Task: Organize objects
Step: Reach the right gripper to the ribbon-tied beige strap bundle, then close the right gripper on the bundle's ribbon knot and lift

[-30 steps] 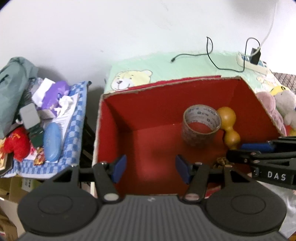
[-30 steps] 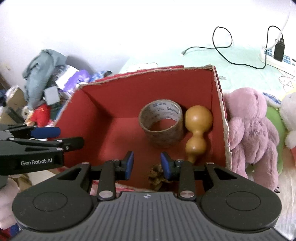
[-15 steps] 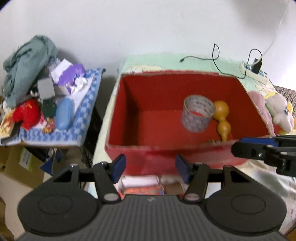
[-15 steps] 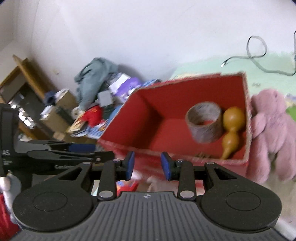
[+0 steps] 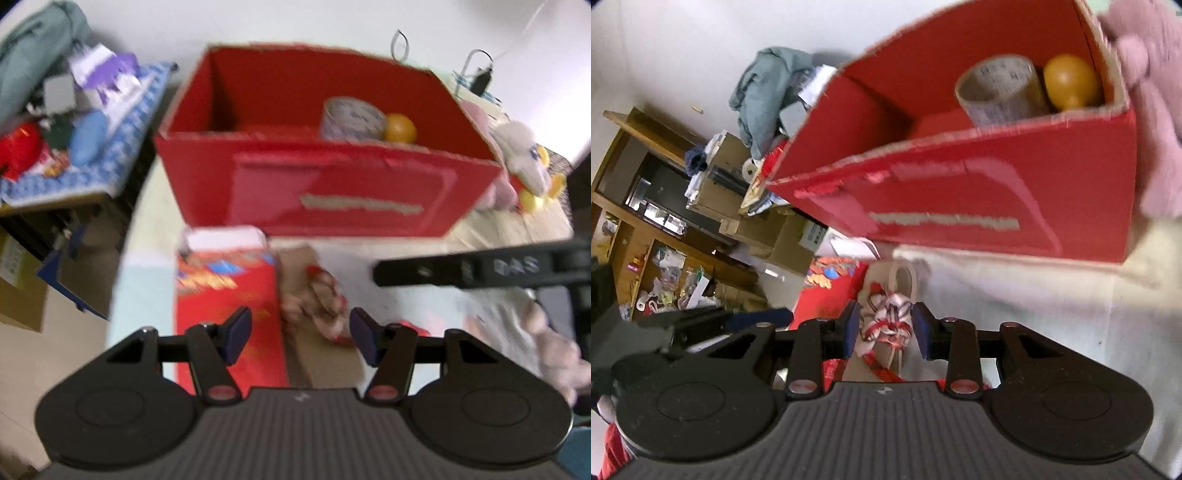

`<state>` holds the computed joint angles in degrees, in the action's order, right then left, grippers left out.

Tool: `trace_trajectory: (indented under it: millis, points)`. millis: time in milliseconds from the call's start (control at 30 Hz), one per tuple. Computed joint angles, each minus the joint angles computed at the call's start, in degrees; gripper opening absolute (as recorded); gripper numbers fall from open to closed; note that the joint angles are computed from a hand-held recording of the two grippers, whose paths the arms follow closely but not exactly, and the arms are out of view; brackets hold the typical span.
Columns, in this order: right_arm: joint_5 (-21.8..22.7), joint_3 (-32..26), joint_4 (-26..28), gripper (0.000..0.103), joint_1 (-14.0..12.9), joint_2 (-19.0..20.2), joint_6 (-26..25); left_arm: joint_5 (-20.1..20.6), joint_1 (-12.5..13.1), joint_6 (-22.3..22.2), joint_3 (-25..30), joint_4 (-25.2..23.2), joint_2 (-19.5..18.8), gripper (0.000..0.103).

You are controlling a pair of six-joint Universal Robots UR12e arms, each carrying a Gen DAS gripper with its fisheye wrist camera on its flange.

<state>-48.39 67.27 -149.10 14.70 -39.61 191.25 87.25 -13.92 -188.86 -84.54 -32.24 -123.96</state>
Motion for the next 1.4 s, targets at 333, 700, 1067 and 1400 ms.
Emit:
trace_trajectory:
  millis: [333, 700, 1067, 1400]
  points:
    - [1.19, -2.62, 7.80, 0.046, 0.64, 1.73, -3.01, -5.76, 0.04, 1.23, 1.17, -4.49, -1.81, 0.061]
    - [2.51, -4.06, 8.39, 0.049, 1.27, 3.26, -2.92, -6.40, 0.23, 4.94, 2.50, -6.49, -3.22, 0.061]
    - [1.18, 0.63, 4.34, 0.025, -0.41, 0.74, 0.68, -11.02, 0.59, 10.26, 3.31, -7.59, -3.48, 0.061]
    - [-3.65, 9.35, -5.63, 0.021, -2.64, -3.56, 9.69, -16.20, -0.95, 18.26, 8.43, -13.01, -6.65, 0.065]
